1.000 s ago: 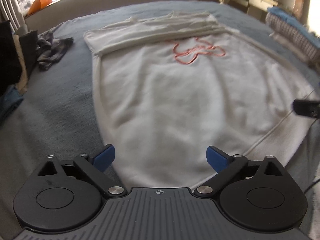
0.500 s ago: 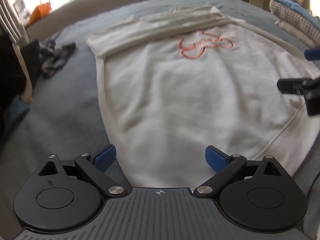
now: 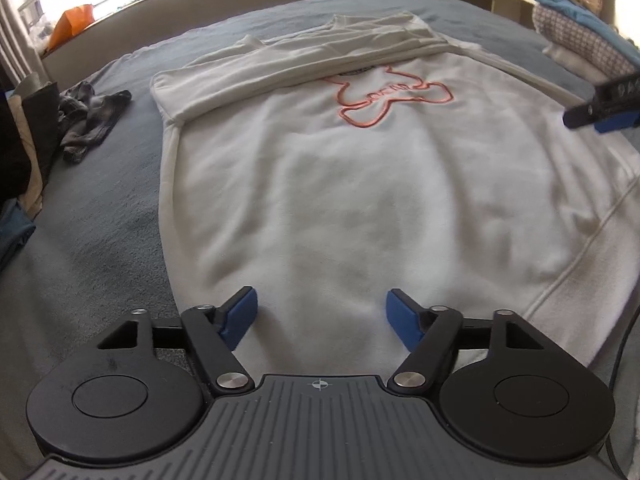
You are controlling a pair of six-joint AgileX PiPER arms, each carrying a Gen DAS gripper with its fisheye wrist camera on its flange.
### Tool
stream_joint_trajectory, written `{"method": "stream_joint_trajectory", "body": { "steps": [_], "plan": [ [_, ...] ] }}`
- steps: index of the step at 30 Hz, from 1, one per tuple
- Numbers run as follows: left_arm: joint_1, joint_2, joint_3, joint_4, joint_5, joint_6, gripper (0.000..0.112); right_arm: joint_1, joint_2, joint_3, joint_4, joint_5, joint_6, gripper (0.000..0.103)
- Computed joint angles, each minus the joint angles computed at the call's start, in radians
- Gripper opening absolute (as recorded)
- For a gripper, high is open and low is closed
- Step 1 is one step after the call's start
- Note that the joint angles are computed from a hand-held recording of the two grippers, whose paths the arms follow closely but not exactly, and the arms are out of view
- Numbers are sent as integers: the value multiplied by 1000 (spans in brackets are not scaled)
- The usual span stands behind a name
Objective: Fold clothes
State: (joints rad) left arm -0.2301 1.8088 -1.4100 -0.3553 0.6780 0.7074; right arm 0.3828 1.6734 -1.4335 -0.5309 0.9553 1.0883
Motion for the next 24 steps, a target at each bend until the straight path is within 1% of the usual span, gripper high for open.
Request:
{"method": "stream_joint_trajectory", "body": {
  "steps": [2, 3, 5, 6, 8, 10, 11, 12, 13, 14, 16, 17, 21, 24],
  "plan": [
    [8, 6, -2, -20, 0, 2, 70, -29, 16, 0, 15, -16, -4, 32],
    [9, 8, -2, -26, 0, 3, 70, -43, 24, 0, 22, -24, -7, 24],
    [8, 10, -1, -25, -1, 1, 70, -75, 40, 4, 59, -50, -25, 22],
    [7, 11, -1, -24, -1, -1, 70, -81, 46, 7, 65, -51, -36, 21],
    [6, 13, -2, -21, -1, -5, 70, -85, 57, 17, 34, -14, -38, 17],
    [3, 17, -8, -10, 2, -17, 71, -93, 37, 69, -29, 33, 33, 16],
    [1, 17, -8, -5, 1, -24, 71, -121, 11, 106, -19, 27, 71, 13],
    [-2, 18, -7, 2, -2, -30, 72, -154, -31, 154, 11, -3, 106, 7],
    [-4, 17, -5, 10, -6, -36, 73, -176, -67, 191, 29, -33, 128, 7],
    [-7, 17, -4, 20, -10, -46, 74, -175, -87, 207, 14, -40, 146, 8],
    [-15, 18, -4, 45, -15, -75, 77, -165, -100, 207, -13, -56, 130, 8],
    [-18, 19, -5, 59, -17, -93, 80, -170, -92, 195, -7, -71, 108, 8],
    [-18, 23, -17, 78, -3, -128, 82, -204, -21, 134, 23, -134, 11, 8],
    [-21, 21, -14, 87, -5, -136, 82, -242, 45, 100, 18, -113, -43, 7]
  ]
}}
